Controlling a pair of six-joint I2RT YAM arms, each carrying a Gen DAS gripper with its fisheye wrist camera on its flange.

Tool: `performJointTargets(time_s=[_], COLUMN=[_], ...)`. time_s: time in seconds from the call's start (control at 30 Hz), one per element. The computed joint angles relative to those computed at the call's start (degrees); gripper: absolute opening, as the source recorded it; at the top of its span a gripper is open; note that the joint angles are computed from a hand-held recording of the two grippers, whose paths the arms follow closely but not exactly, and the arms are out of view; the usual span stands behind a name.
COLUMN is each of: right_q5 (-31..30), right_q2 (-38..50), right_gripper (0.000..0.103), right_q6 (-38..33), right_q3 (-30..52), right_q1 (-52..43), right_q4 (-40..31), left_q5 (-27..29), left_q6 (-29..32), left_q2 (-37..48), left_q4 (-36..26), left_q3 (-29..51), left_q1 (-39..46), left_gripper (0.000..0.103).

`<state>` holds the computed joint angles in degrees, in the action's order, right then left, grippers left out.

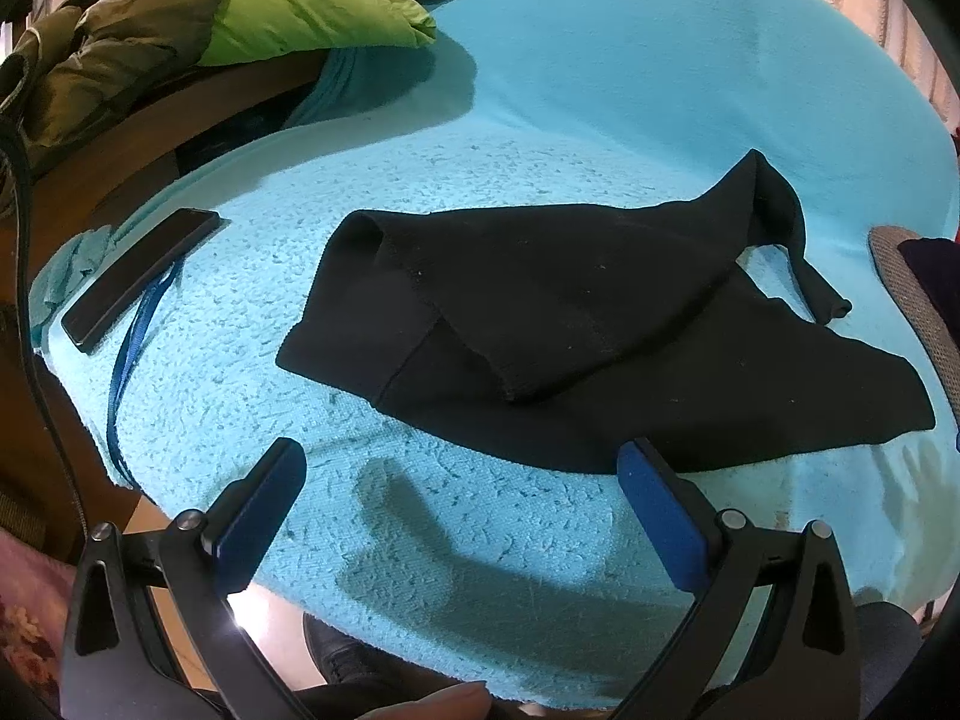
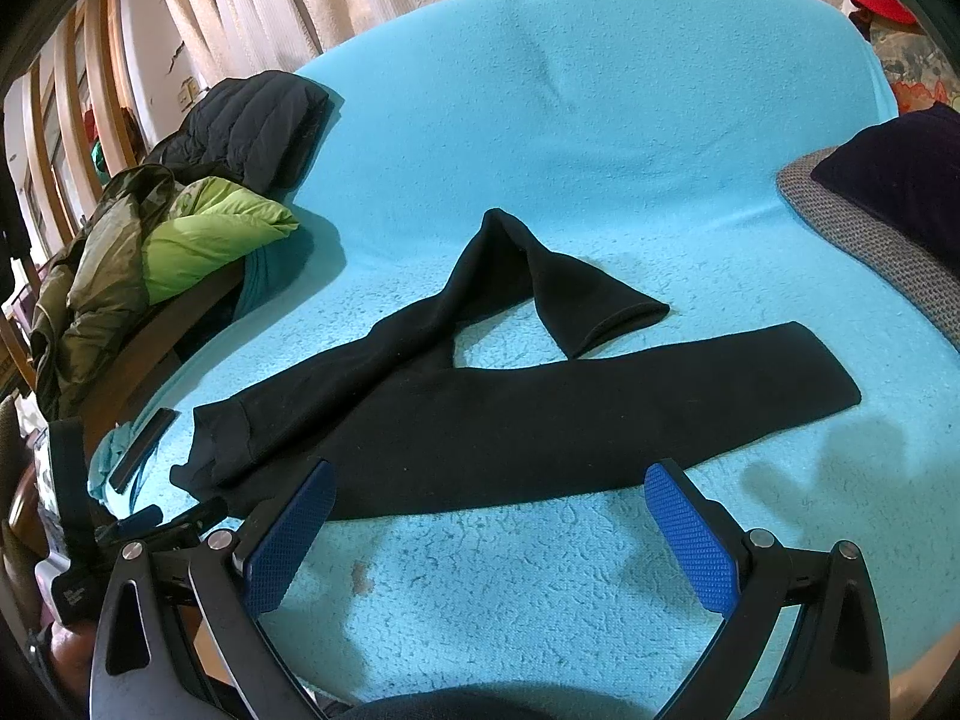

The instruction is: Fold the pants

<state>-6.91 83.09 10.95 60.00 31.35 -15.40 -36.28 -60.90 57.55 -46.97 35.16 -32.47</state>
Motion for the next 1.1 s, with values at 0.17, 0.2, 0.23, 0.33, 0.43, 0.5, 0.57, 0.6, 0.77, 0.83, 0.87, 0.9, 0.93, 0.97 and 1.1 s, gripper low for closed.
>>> performJointTargets(time_s=[0.17,0.2,0.23,0.33,0.43,0.5,0.57,0.6,0.77,0.83,0.87,0.9,0.93,0.97,1.1], right_q5=[0.05,0.05,0.04,0.07,0.09,0.15,0.18,0.2,0.52,0.5,0.5,0.4,0.36,0.43,0.49], right_q2=[0.01,0.01,-0.01,0.0,-0.01,0.0,0.0,-0.02,0.24,0.31,0.31,0.37,0.38,0.36,0.25], right_gripper=[0.103,0.103,0.103,0.103,0.103,0.103,0.103,0.103,0.103,0.103,0.103,0.103,0.103,0.103,0.103], right_q6=[-0.02,-0.02,-0.05,-0.04,-0.02,-0.06,-0.08,-0.08,0.09,0.02,0.02,-0.02,0.02,0.09,0.46], right_q3=[0.05,0.05,0.01,0.04,0.02,0.0,0.05,0.07,-0.05,-0.14,-0.14,-0.13,-0.17,-0.21,-0.37], right_q1=[0.02,0.02,0.01,0.03,0.05,0.07,0.11,0.12,0.37,0.27,0.27,0.21,0.17,0.22,0.15], right_q4=[-0.04,-0.04,0.01,-0.02,-0.01,0.03,-0.01,-0.07,0.18,0.27,0.27,0.25,0.26,0.32,0.4], left_q5=[-0.31,-0.36,-0.57,-0.98,-1.4,-1.54,-1.59,-1.52,-1.07,-1.02,-1.05,-1.05,-1.05,-1.06,-0.89], left_q6=[-0.49,-0.59,-0.81,-1.34,-1.95,-2.27,-2.41,-2.26,-1.62,-1.42,-1.47,-1.49,-1.47,-1.42,-0.78], left_q2=[0.16,0.32,0.41,1.24,2.0,2.16,2.05,1.9,1.74,1.88,1.98,1.95,1.82,1.67,0.87], left_q4=[-0.58,-0.62,-0.85,-1.07,-1.36,-1.69,-1.71,-1.61,-1.02,-0.97,-0.93,-0.95,-0.95,-0.93,0.09], left_q3=[0.17,0.33,0.47,1.02,1.27,1.3,1.14,0.92,0.57,0.67,0.7,0.68,0.61,0.53,0.09], left_q1=[-0.29,-0.28,-0.47,-1.03,-1.88,-2.02,-1.9,-1.66,-1.12,-1.08,-1.07,-1.03,-0.95,-0.88,-1.18], left_gripper=[0.103,0.103,0.103,0.103,0.103,0.103,0.103,0.103,0.103,0.103,0.103,0.103,0.103,0.103,0.103])
